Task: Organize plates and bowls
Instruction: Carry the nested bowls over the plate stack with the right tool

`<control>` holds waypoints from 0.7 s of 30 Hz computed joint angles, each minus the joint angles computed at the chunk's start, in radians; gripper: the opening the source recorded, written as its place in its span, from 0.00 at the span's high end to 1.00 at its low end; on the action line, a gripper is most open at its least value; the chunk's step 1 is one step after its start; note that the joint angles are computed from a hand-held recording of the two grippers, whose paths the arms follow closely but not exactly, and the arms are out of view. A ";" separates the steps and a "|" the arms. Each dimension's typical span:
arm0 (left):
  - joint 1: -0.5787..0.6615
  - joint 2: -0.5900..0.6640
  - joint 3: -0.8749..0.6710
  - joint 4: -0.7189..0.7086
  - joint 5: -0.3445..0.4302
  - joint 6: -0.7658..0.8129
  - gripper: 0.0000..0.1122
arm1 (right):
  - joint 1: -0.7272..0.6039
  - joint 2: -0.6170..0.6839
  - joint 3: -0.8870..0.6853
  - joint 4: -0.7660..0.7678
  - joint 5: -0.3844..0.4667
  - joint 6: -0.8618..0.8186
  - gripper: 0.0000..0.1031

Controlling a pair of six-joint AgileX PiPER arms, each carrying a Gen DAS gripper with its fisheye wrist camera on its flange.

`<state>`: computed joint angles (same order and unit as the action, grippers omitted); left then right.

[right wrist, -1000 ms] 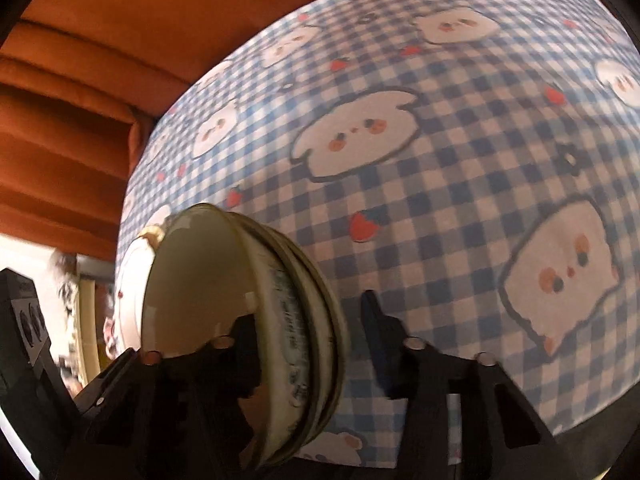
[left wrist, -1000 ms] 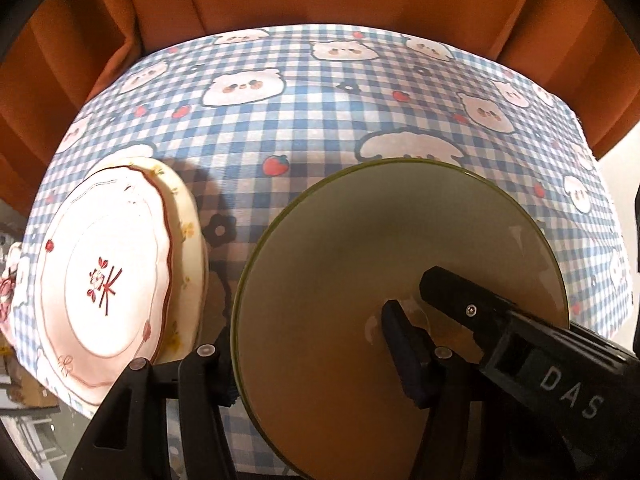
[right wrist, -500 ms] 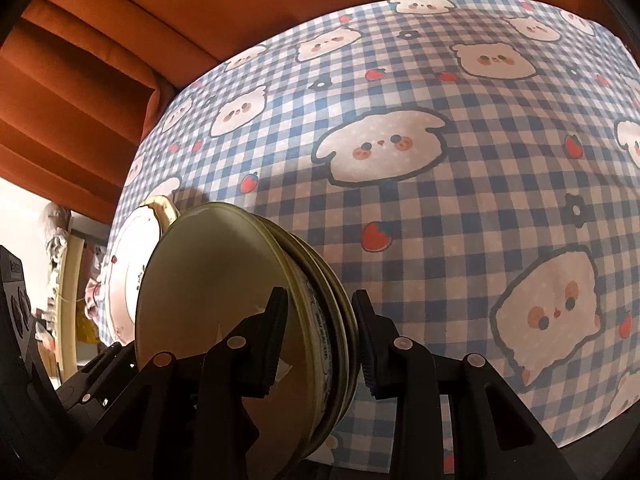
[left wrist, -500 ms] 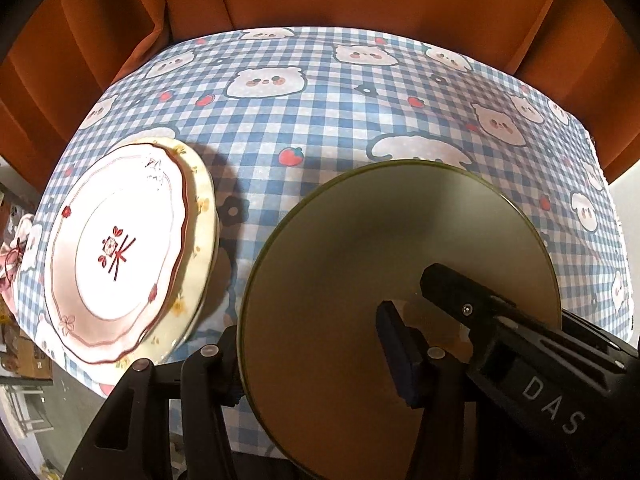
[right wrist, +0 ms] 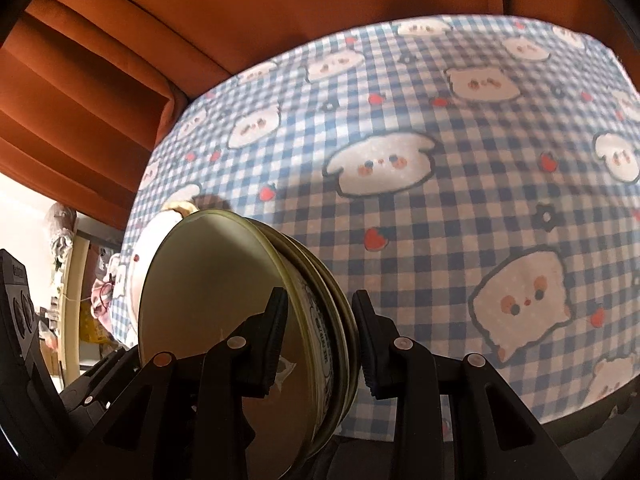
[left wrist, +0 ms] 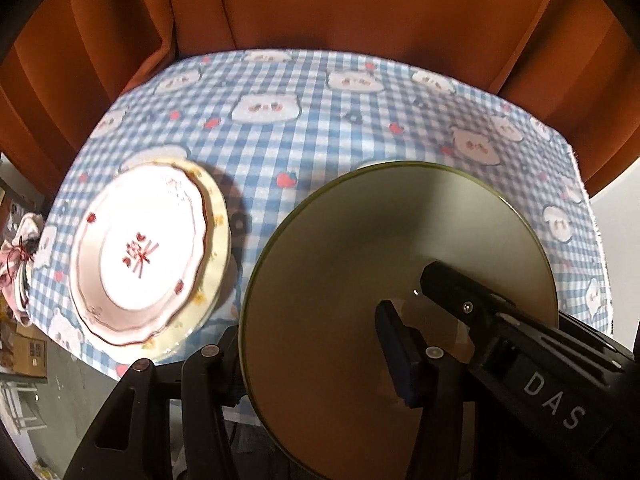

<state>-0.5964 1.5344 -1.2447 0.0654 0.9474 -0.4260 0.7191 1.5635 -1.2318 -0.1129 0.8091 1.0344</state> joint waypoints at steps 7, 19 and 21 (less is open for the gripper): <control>0.067 -0.051 0.027 -0.037 -0.035 0.107 0.52 | 0.072 0.010 -0.088 -0.117 0.074 0.124 0.65; 0.358 -0.109 0.088 -0.278 -0.028 0.548 0.52 | 0.219 0.206 -0.360 -0.245 0.228 0.339 0.65; 0.413 -0.109 0.089 -0.312 -0.017 0.624 0.52 | 0.242 0.255 -0.430 -0.259 0.260 0.365 0.65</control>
<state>-0.1837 1.4255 -1.1552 -0.2468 0.9303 0.1976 0.9607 1.8184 -1.6622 -0.3716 1.0690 1.3992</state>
